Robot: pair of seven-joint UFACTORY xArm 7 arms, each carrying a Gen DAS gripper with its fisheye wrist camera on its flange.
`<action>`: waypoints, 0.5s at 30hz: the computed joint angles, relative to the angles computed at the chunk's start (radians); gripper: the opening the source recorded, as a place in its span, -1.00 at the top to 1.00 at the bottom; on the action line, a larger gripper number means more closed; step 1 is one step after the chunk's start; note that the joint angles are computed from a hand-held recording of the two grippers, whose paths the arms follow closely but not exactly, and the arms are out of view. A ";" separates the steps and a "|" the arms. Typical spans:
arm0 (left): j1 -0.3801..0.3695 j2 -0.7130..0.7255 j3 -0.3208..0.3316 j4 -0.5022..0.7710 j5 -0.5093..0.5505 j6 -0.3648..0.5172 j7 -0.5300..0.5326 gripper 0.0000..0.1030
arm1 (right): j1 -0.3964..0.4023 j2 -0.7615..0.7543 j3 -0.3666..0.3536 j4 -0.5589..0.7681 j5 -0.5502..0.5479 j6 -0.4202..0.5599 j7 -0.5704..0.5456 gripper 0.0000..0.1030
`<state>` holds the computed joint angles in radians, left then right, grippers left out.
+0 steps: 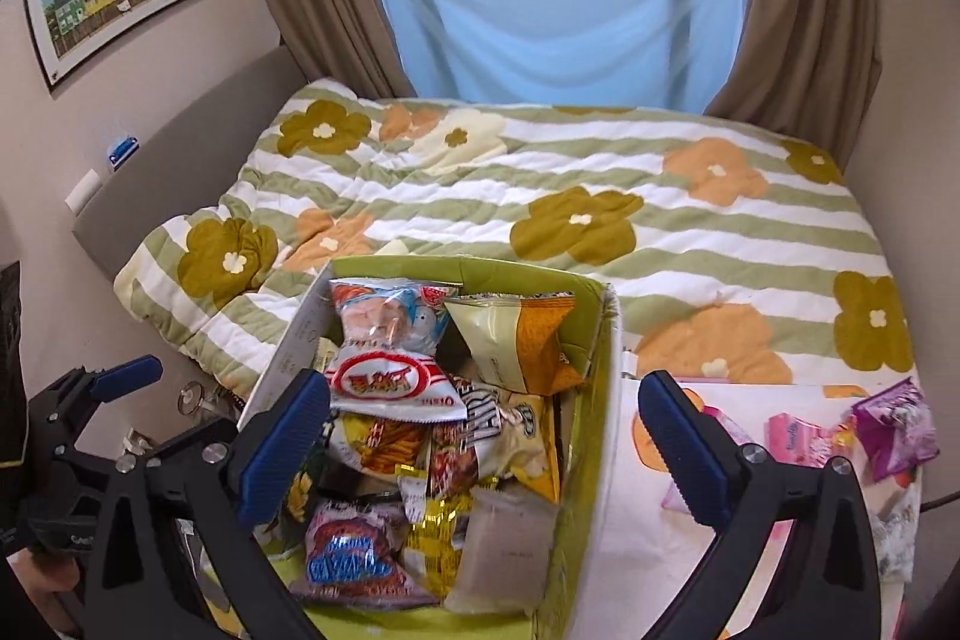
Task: Organize snacks
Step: 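Carry both bags over the box and open both tools to drop them, then move both tools back over the remaining bags on the sheet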
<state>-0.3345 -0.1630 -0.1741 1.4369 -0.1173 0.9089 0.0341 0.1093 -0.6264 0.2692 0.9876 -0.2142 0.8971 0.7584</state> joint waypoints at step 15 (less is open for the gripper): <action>-0.086 -0.324 -0.148 -0.190 0.061 -0.018 -0.195 -0.99 | 0.002 -0.527 0.046 -0.116 0.021 0.345 -0.040 -0.99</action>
